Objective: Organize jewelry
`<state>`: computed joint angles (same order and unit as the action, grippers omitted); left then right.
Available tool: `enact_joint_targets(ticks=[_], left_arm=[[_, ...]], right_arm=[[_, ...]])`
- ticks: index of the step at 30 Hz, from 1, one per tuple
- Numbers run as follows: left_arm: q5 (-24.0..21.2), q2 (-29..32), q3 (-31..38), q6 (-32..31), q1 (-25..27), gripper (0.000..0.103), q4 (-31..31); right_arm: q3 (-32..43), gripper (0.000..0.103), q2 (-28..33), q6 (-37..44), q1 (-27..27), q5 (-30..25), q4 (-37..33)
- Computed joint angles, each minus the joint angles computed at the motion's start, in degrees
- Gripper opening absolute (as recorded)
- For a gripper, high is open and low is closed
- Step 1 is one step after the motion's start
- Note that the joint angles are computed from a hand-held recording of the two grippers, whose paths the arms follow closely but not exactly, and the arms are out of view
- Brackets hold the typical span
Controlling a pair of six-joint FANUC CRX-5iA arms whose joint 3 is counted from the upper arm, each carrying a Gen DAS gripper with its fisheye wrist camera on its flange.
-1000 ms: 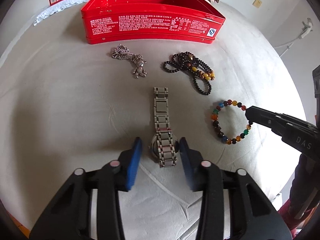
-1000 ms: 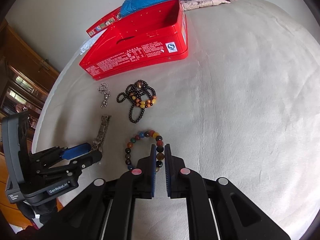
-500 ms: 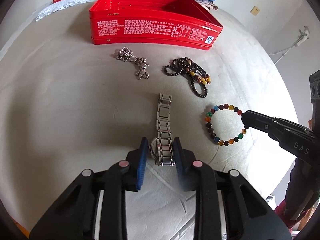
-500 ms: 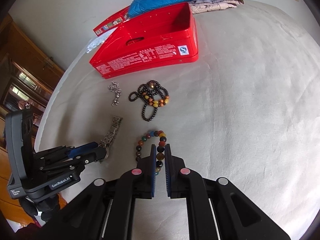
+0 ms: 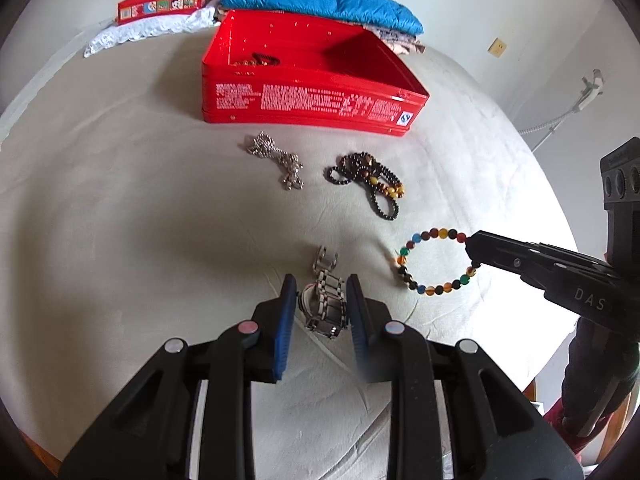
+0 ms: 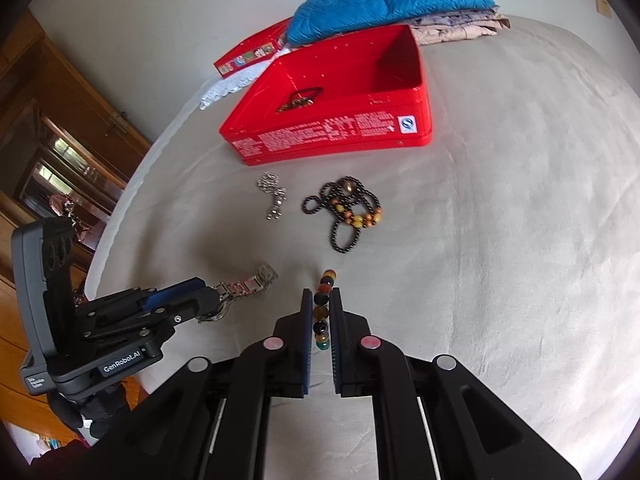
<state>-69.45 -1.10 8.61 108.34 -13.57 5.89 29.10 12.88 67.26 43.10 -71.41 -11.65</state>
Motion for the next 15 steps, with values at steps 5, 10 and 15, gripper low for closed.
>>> enact_joint_targets(ticks=[5,10,15], left_arm=[[0.89,-1.49,-0.73,0.02,0.51,0.023,-0.13],[-0.09,-1.51,-2.36,-1.32,1.94,0.022,0.46],[-1.5,-1.5,-4.51,-4.29,3.22,0.022,1.79]], right_arm=[[1.03,0.008,0.27,0.09,0.51,0.07,0.27],[1.56,0.008,1.04,-0.14,0.53,-0.75,-0.17],[1.93,0.008,1.65,-0.5,0.4,-1.4,-0.34]])
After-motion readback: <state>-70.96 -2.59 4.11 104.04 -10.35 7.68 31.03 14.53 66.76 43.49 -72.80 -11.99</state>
